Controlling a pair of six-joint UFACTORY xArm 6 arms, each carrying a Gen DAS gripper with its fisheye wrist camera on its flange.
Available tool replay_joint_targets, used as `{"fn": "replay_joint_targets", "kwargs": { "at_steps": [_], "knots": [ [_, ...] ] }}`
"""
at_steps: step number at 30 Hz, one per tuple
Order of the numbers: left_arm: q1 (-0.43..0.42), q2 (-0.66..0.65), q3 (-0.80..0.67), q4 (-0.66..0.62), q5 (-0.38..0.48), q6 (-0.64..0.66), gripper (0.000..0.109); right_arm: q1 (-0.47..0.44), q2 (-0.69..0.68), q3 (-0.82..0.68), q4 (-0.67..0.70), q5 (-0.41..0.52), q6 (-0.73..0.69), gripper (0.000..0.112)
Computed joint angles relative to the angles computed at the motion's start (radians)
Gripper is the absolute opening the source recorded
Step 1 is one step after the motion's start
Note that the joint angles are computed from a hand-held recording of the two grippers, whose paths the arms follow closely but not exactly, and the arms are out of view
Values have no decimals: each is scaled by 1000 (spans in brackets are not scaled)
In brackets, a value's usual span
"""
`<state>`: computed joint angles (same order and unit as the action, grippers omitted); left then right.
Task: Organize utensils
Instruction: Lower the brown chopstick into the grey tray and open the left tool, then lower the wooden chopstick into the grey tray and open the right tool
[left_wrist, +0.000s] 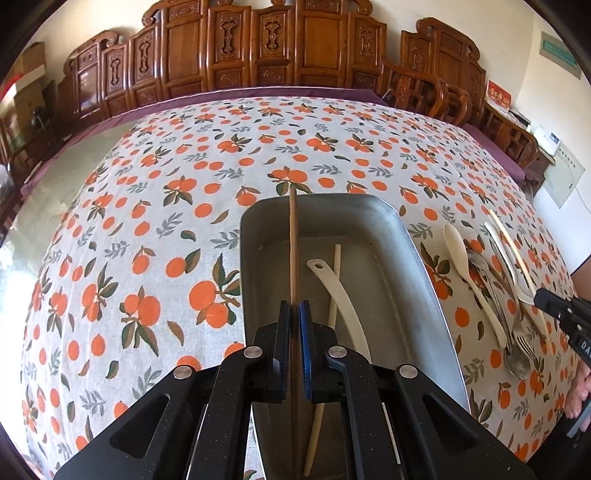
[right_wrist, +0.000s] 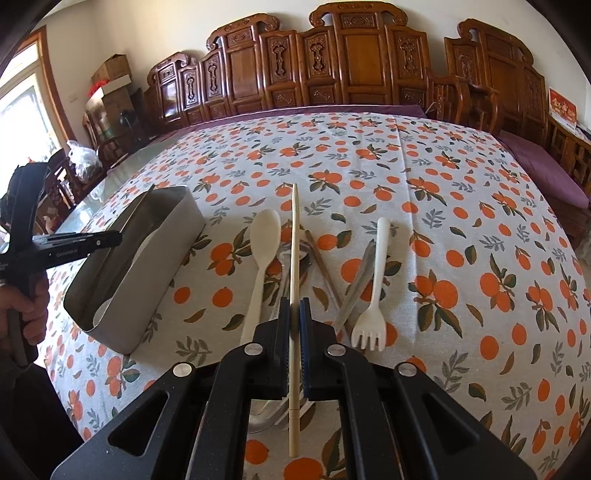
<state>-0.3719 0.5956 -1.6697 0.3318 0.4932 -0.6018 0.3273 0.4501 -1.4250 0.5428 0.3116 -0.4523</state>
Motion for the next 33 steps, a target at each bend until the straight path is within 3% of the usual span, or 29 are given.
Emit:
{"fn": "replay_joint_targets", "kwargs": {
  "at_steps": [10, 19, 33],
  "knots": [
    [12, -44, 40, 4, -51, -4, 4, 64, -43, 2, 72, 14, -48, 6],
    [30, -95, 92, 31, -88, -15, 4, 146, 34, -151, 95, 82, -23, 6],
    [62, -139, 146, 28, -119, -29, 4, 205, 278, -483, -67, 219, 226, 6]
  ]
}}
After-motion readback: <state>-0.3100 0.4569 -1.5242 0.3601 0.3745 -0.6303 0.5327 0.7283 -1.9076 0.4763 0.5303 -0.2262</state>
